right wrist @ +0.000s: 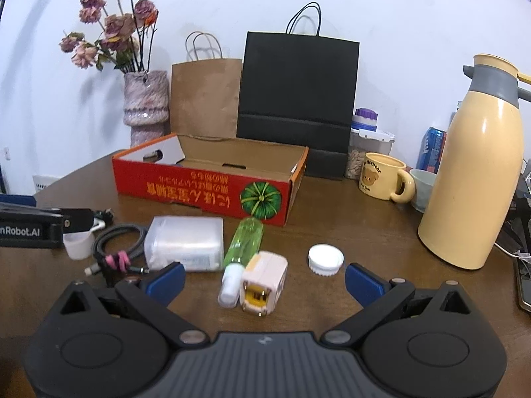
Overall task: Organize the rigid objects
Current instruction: 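Move the right gripper back to the table toward the white-and-yellow charger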
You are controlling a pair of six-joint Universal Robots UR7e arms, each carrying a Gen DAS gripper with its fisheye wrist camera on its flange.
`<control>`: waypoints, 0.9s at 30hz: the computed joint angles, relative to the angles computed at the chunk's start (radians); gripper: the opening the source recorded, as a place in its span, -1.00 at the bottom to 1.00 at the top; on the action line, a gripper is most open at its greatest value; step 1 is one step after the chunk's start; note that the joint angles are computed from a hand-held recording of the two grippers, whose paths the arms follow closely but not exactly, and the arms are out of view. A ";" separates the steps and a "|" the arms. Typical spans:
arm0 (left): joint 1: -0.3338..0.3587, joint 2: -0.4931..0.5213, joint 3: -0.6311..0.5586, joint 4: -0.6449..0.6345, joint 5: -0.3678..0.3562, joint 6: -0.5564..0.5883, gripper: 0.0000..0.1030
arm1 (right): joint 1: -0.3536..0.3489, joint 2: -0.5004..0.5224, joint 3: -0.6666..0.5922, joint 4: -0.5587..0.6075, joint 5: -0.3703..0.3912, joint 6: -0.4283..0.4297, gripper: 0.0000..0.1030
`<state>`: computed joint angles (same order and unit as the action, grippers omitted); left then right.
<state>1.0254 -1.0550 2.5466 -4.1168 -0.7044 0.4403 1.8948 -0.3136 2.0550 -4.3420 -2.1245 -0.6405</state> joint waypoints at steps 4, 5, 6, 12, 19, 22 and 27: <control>0.000 0.013 0.021 0.000 -0.001 -0.006 1.00 | -0.001 0.003 0.015 -0.004 -0.008 -0.004 1.00; 0.000 0.015 0.023 0.003 -0.001 -0.008 1.00 | -0.001 0.004 0.020 -0.007 -0.008 -0.006 1.00; -0.001 0.015 0.027 0.005 -0.001 -0.011 1.00 | -0.002 0.004 0.024 -0.011 -0.007 -0.009 1.00; 0.008 0.035 0.043 -0.004 -0.014 -0.017 1.00 | -0.006 0.013 0.037 -0.024 -0.011 -0.035 1.00; 0.025 0.035 0.030 0.011 -0.012 -0.034 1.00 | -0.026 0.012 0.030 -0.028 0.002 -0.067 1.00; 0.028 0.037 0.025 0.023 -0.007 -0.037 1.00 | -0.037 0.008 0.019 -0.019 0.016 -0.082 1.00; 0.039 0.043 0.008 0.029 0.000 -0.039 1.00 | -0.060 -0.001 -0.003 0.018 0.045 -0.086 0.92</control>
